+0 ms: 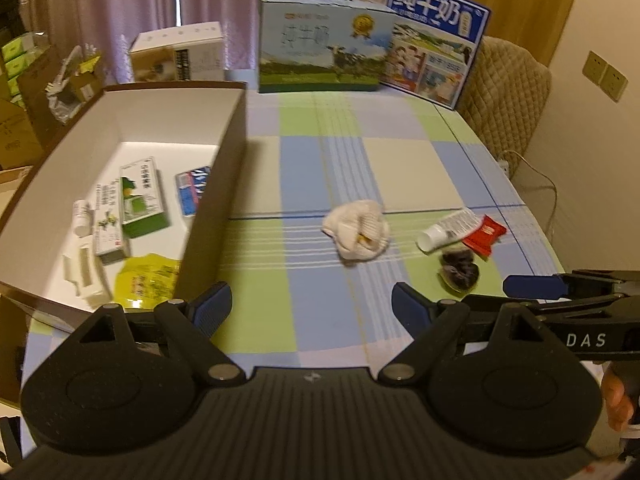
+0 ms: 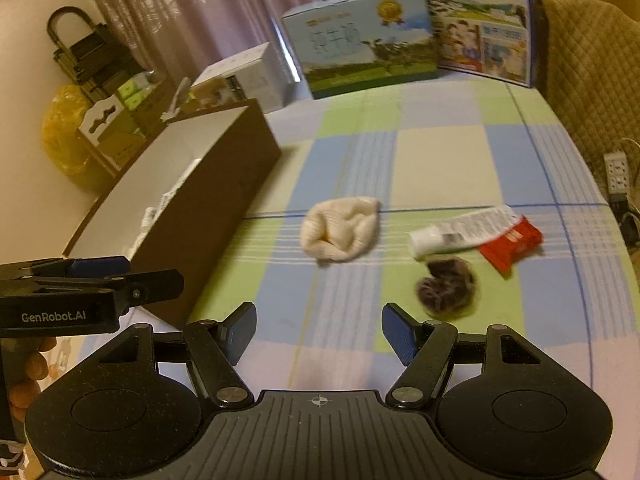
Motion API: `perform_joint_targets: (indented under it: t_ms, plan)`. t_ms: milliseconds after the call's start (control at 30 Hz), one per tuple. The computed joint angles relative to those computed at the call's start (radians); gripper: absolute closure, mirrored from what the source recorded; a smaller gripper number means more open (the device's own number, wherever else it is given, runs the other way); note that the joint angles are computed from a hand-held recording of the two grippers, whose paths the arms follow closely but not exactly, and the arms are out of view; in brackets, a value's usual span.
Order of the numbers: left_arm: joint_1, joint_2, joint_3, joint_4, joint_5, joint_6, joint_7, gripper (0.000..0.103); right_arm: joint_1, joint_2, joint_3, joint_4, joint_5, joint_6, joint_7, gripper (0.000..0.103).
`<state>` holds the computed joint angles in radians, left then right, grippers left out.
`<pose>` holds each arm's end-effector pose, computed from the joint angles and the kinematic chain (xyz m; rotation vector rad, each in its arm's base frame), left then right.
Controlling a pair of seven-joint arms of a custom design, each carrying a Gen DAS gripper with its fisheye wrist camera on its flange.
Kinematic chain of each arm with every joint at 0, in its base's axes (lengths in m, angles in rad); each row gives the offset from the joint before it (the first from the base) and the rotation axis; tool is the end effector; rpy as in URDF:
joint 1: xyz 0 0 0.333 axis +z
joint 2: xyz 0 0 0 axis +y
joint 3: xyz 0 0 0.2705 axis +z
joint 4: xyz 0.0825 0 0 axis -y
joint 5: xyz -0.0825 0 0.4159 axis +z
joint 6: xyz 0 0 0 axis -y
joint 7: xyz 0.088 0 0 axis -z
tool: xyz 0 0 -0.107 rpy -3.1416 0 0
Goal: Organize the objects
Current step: 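Withdraw both grippers from the box toward the towel and red packet, then grasp the white towel with the left gripper while the right grasps the red candy packet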
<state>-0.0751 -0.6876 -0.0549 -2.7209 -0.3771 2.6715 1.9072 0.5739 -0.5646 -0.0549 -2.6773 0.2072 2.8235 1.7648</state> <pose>0.4325 -0.0440 0.4473 -1.7140 2.0636 -0.8104 0.4041 0.2199 0.4366 -1.8401 1.5836 -0.1836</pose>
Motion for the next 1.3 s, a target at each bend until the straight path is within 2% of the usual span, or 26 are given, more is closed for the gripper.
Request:
perform_joint_targets:
  t_ms: [400,800,933,1300]
  plan:
    - [-0.046,0.075,-0.035,0.039,0.002,-0.002,-0.022,0.018,-0.073,-0.063,-0.009,-0.068,-0.031,-0.027,0.043,0.036]
    - [-0.066,0.204,-0.056,0.113,0.019,0.02,-0.027,0.018,-0.153,-0.026,-0.007,-0.079,-0.091,-0.003,0.096,0.036]
    - [-0.068,0.266,-0.061,0.151,0.025,0.045,-0.012,0.018,-0.179,0.008,-0.007,-0.069,-0.107,0.015,0.115,0.036]
    - [-0.027,0.499,-0.107,0.318,0.143,0.091,-0.077,0.018,-0.277,0.097,0.006,-0.027,-0.169,0.036,0.185,0.036]
